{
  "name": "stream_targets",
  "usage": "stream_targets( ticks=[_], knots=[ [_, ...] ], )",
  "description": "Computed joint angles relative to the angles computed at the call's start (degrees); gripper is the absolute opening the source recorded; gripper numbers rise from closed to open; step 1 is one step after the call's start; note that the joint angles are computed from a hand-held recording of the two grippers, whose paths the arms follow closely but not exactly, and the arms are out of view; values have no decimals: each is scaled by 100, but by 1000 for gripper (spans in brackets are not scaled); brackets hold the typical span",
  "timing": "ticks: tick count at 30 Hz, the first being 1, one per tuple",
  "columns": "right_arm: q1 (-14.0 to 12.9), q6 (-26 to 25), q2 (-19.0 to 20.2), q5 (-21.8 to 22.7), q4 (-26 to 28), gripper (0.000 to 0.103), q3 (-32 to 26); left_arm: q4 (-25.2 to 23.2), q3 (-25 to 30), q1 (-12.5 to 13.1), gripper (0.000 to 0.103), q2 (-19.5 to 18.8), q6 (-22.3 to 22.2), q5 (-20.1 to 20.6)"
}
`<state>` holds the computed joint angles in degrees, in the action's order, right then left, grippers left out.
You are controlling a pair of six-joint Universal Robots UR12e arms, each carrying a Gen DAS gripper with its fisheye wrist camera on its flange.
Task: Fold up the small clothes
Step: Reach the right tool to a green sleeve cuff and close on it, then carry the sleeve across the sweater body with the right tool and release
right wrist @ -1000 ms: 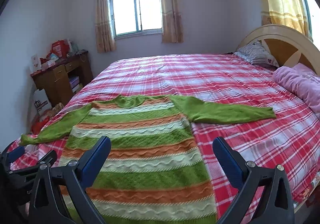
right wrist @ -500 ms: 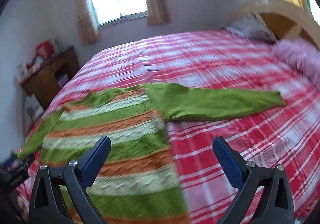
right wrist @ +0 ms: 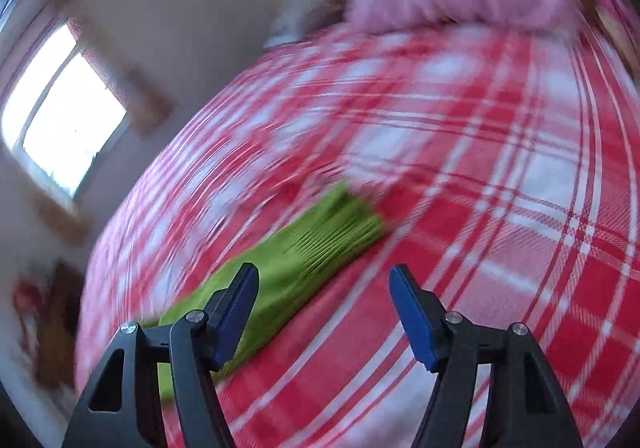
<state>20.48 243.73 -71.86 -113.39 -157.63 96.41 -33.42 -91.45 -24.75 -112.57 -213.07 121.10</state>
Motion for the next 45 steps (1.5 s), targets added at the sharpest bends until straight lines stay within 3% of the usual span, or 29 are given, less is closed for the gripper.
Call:
stream_targets(
  ticks=[4, 6, 11, 12, 15, 18, 21, 26, 32, 36, 41, 45],
  knots=[
    [-129, -197, 218, 146, 269, 69, -233, -107, 50, 13, 103, -88, -79, -40],
    [-91, -357, 339, -59, 546, 69, -453, -165, 81, -5, 103, -139, -88, -7],
    [-44, -947, 587, -228, 1169, 68, -897, 179, -42, 15, 103, -130, -159, -104],
    [-15, -1087, 628, -301, 1333, 65, -980, 217, -56, 32, 103, -125, -189, -167],
    [39, -1293, 668, -526, 1675, 42, -1078, 331, -94, 55, 103, -120, -199, -253],
    [-13, -1497, 624, -372, 1523, 18, -1010, 420, -104, 54, 103, -135, -166, -250],
    [-40, -1433, 552, -144, 1346, 8, -923, 439, -112, 56, 103, -134, -163, -253],
    [95, -1499, 493, -69, 725, 8, -942, 535, -147, 66, 103, -127, -158, -297],
    [335, -1888, 600, 415, 164, 8, -1316, 360, -91, 71, 103, -120, -80, -324],
    [538, -2169, 777, 743, 50, 8, -1710, 167, -140, 44, 103, -4, 15, -218],
    [813, -2483, 1165, 1272, -47, 8, -2390, 487, -445, 27, 103, 243, 63, 28],
    [993, -2641, 1558, 1684, 3, 8, -2993, 592, -659, 141, 103, 459, -132, -77]
  ],
)
